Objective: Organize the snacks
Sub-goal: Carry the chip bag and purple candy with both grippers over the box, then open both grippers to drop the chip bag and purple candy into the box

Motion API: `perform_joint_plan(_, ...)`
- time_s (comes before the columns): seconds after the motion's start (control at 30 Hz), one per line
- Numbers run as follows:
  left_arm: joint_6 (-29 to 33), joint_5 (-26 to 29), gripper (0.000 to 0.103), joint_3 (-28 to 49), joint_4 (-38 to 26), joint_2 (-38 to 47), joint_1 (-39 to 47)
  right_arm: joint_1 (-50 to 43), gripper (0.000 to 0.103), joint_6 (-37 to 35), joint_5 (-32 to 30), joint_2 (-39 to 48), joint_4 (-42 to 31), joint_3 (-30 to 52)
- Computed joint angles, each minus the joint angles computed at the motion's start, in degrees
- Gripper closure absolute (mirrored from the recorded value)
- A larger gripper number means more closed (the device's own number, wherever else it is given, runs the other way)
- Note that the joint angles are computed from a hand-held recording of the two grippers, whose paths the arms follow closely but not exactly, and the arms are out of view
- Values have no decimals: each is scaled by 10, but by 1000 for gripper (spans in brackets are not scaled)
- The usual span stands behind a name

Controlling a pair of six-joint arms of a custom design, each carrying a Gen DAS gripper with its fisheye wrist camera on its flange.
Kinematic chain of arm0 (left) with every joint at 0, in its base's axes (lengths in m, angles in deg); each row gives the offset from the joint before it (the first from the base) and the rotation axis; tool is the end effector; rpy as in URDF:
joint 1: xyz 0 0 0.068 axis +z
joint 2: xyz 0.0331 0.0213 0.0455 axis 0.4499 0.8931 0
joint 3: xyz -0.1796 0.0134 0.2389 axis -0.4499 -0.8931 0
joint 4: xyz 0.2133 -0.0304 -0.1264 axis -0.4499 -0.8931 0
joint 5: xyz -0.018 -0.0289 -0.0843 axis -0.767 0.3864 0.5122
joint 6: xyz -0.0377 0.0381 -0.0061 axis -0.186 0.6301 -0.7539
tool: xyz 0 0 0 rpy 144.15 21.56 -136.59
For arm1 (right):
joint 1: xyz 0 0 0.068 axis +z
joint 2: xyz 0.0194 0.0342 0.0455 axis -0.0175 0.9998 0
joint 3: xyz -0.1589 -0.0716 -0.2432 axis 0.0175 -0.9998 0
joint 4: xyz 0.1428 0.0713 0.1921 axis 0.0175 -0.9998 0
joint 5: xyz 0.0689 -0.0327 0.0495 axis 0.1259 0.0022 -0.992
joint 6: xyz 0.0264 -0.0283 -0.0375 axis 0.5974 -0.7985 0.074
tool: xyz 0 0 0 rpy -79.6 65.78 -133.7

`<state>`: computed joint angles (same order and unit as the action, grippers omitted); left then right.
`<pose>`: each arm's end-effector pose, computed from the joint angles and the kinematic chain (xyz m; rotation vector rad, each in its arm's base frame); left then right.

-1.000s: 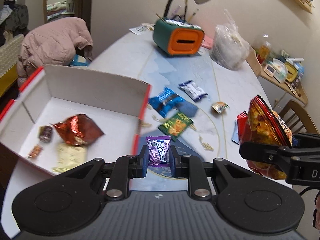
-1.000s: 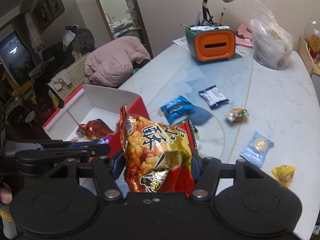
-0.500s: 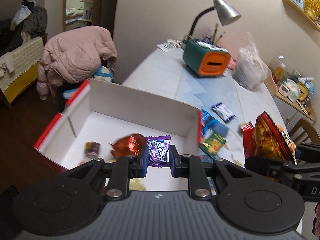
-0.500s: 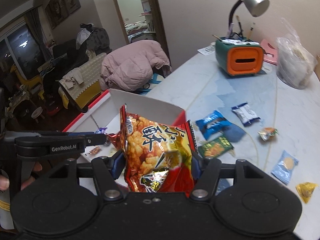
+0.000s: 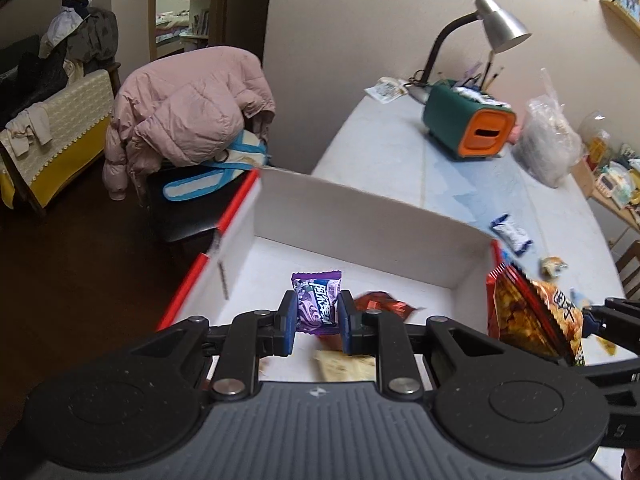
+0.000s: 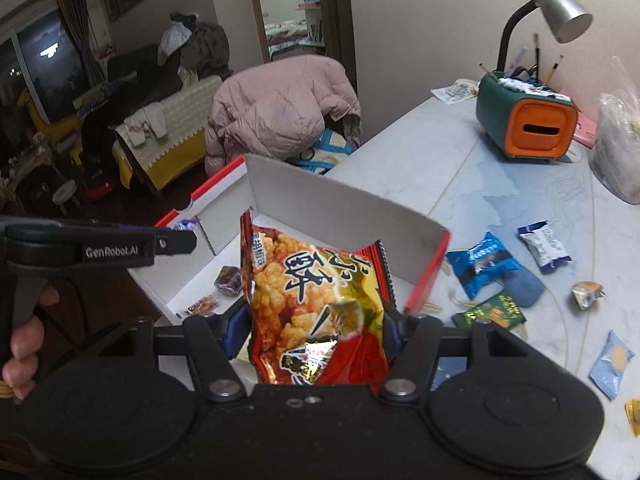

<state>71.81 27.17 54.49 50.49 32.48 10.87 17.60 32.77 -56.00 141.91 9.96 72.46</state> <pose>0.3056 -0.0859 0.2819 0.0399 2.4235 -0.2035 0.2778 0.0948 0.2496 -0.3524 2.4684 0.2030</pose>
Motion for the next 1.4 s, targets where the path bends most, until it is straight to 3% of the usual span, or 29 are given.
perform_joint_plan(0.47, 79, 43, 82, 120, -33, 160, 58, 53, 41, 22, 74, 139, 29, 41)
perform_joint_plan(1.0, 153, 8, 82, 192, -99, 239, 26, 61, 39, 36, 82, 188, 15, 64)
perform_joint_plan(1.13, 168, 1, 82, 202, -113, 246, 19, 62, 35, 37, 82, 190, 13, 65)
perform_joint_plan(1.27, 170, 3, 81, 213, -124, 252, 20, 59, 21, 41, 80, 184, 22, 60)
perform_joint_plan(1.4, 168, 16, 77, 206, -118, 244, 25, 56, 19, 44, 75, 169, 30, 49)
